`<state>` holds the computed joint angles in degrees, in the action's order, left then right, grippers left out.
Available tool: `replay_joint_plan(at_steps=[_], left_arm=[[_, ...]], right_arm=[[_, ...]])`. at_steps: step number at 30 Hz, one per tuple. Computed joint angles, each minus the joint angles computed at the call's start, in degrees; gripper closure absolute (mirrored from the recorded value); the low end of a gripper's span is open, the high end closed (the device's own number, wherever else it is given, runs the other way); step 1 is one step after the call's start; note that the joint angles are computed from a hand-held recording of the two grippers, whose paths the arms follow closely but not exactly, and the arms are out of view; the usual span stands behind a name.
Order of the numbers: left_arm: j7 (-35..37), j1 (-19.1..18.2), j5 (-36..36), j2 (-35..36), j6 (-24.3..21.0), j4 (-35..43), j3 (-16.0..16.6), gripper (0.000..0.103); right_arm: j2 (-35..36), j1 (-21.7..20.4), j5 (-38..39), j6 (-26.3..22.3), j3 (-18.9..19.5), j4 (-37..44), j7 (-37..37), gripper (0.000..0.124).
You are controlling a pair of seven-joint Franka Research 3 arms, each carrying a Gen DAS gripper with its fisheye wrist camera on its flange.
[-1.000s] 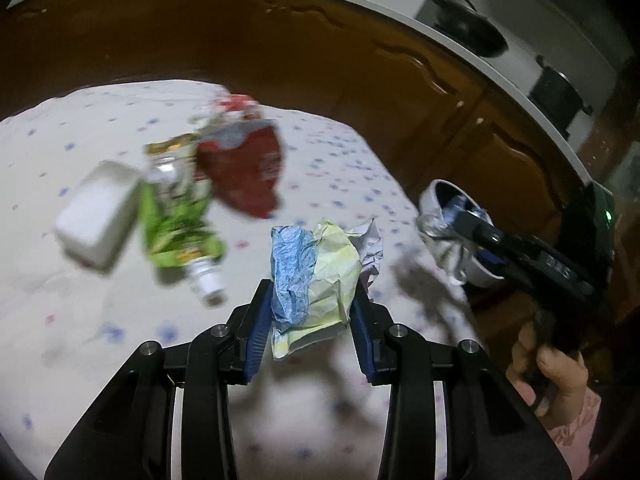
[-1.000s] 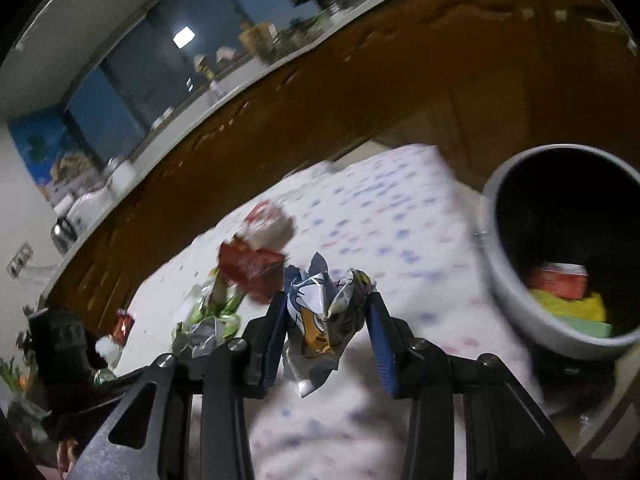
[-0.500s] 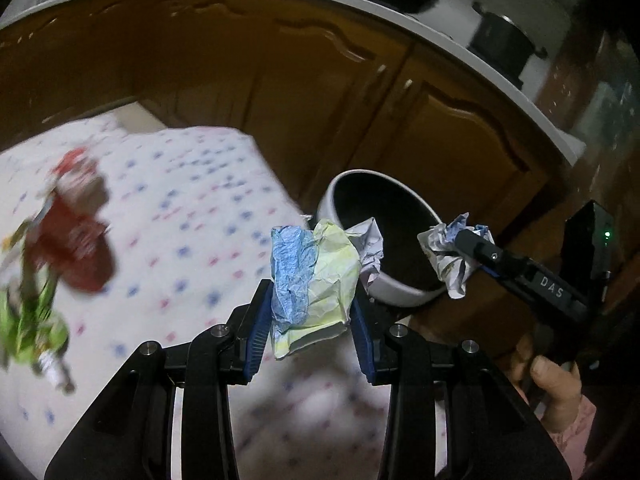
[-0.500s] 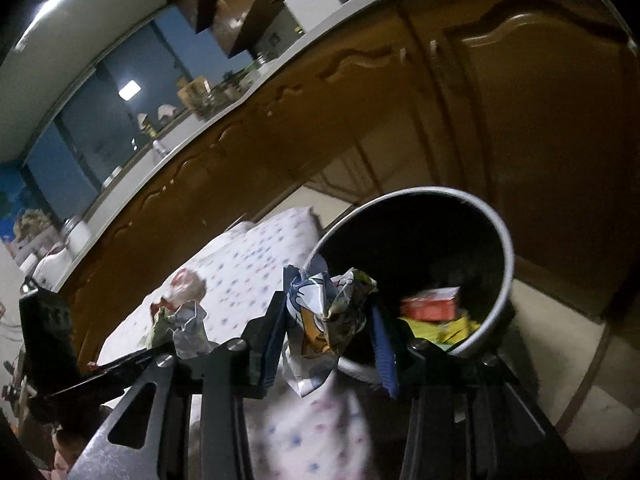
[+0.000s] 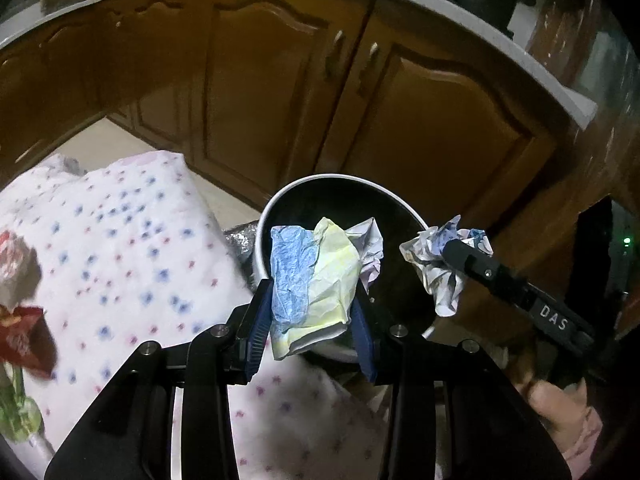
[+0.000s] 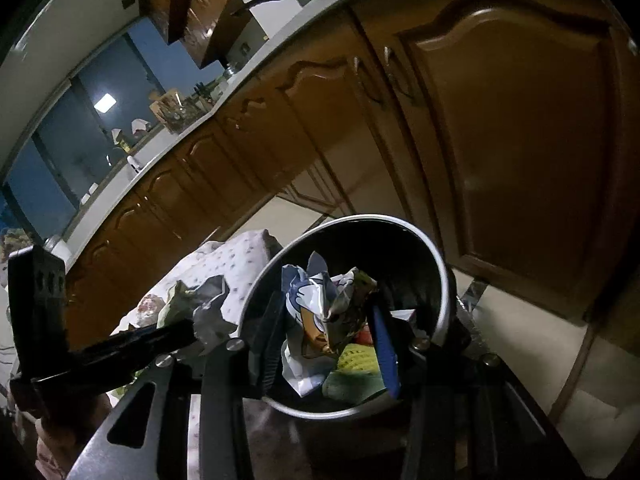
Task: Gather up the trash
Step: 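Carry both wrappers over the bin and open both tools to drop them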
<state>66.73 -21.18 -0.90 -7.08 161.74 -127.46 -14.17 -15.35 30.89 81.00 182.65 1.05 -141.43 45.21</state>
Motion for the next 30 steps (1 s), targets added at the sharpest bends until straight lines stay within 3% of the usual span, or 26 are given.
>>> replay_joint_plan(at_steps=[7,15,18,19,23,26,30], left_arm=[[-2.2,0.7,4.7,4.5,-2.5,4.9,-1.3,0.067],[-1.4,1.1,3.7,8.2,-5.6,8.3,-1.9,0.066],[-2.3,1.2,4.5,8.6,-6.4,8.8,-2.0,0.058],[-3.0,1.3,4.6,8.6,-7.1,9.0,-2.0,0.049],[-2.1,1.5,2.4,7.1,-4.8,7.1,-2.0,0.043],[-2.5,1.5,1.0,4.8,-2.8,4.2,-1.6,0.042],[-0.9,1.0,-4.1,1.4,-0.9,-0.4,-0.5,0.041]], right_arm=[[0.8,-1.0,-2.9,-0.9,-0.4,-0.3,2.4,0.082],[1.9,-2.9,-11.4,-2.3,-0.3,-0.6,10.1,0.078],[2.3,-3.5,-14.1,-2.6,-0.5,-0.6,13.0,0.07],[2.3,-3.0,-13.6,-2.9,-1.2,-0.5,12.9,0.067],[2.3,-1.9,-11.2,-3.1,-2.6,0.0,11.3,0.067],[1.7,-0.4,-5.8,-3.6,-3.4,0.4,7.0,0.062],[1.8,-1.3,-3.7,-3.1,-1.5,0.8,5.1,0.056]])
